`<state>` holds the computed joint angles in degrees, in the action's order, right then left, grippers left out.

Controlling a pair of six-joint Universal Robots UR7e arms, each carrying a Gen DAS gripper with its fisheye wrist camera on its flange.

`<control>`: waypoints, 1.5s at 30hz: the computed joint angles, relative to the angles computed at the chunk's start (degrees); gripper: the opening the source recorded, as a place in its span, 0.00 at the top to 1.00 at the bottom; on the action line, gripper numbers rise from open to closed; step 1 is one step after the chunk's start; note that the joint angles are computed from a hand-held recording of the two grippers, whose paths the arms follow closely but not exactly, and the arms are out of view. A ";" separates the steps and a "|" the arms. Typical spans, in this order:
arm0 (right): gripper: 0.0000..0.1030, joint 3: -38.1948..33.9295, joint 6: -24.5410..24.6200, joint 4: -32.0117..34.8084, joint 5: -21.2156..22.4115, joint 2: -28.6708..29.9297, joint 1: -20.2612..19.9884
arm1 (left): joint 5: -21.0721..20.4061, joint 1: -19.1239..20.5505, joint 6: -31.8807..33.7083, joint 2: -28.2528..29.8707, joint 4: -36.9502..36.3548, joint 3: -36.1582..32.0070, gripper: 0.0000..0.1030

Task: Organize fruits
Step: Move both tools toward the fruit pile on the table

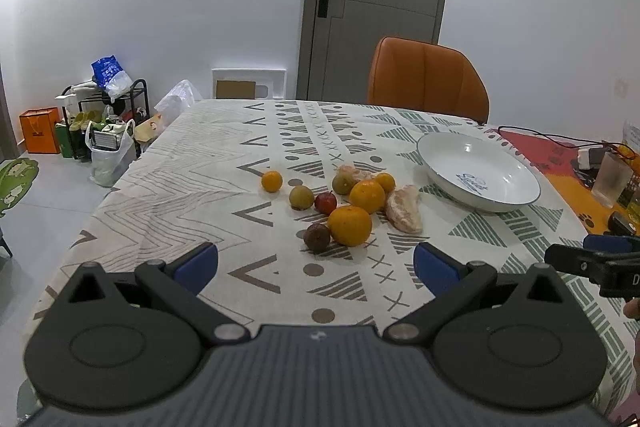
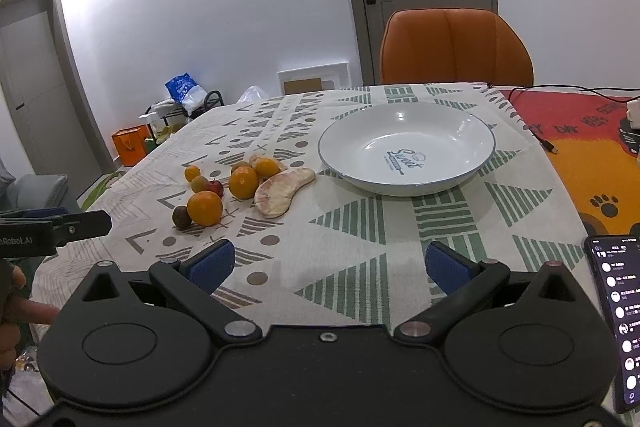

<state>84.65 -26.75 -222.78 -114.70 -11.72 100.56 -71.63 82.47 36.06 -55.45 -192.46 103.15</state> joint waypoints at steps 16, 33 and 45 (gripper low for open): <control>0.00 -0.21 -0.67 -0.50 -0.15 0.12 0.10 | -0.17 -0.09 -0.08 -0.29 0.50 -0.09 0.00; 0.00 -0.77 -1.49 -0.81 0.02 0.37 0.15 | -0.52 0.19 -0.92 -0.11 -0.50 -0.21 0.00; 0.00 -1.61 -1.19 0.88 1.87 0.55 -0.50 | -1.95 0.88 -2.04 1.01 -0.49 -1.71 0.02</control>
